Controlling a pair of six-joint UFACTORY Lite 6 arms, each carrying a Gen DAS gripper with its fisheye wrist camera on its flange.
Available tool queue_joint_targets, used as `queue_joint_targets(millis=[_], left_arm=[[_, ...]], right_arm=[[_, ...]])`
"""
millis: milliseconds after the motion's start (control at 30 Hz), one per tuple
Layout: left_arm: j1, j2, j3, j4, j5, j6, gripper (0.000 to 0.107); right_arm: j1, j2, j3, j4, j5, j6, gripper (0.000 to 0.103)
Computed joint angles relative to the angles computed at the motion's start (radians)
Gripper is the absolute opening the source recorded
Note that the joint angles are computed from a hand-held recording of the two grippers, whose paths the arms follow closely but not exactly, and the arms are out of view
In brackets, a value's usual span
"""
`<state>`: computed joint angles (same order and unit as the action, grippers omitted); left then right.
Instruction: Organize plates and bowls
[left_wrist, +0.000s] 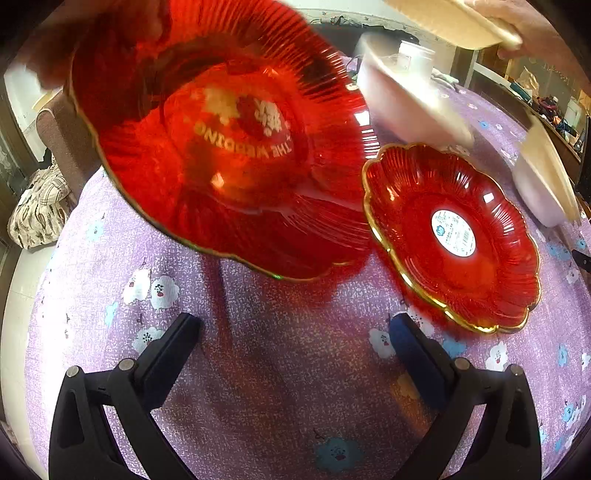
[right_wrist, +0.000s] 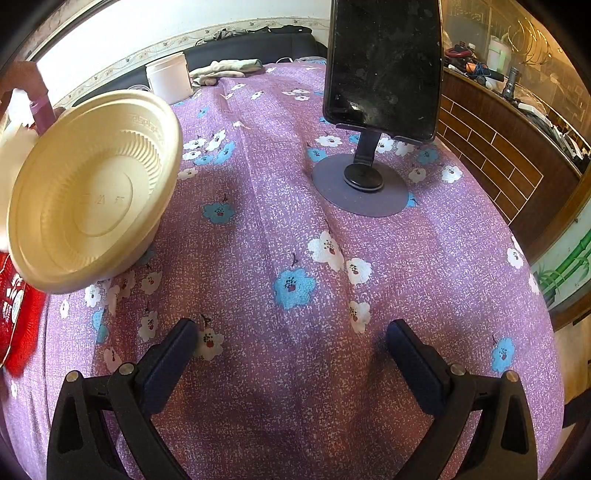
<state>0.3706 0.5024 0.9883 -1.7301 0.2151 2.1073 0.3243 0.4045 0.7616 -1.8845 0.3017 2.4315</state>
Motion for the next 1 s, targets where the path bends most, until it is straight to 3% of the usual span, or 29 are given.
queue_joint_targets(millis=[1000], left_arm=[[0.000, 0.000, -0.001, -0.002, 0.000, 0.002, 0.103]], right_arm=[[-0.003, 0.003, 0.006, 0.005, -0.002, -0.008, 0.102]])
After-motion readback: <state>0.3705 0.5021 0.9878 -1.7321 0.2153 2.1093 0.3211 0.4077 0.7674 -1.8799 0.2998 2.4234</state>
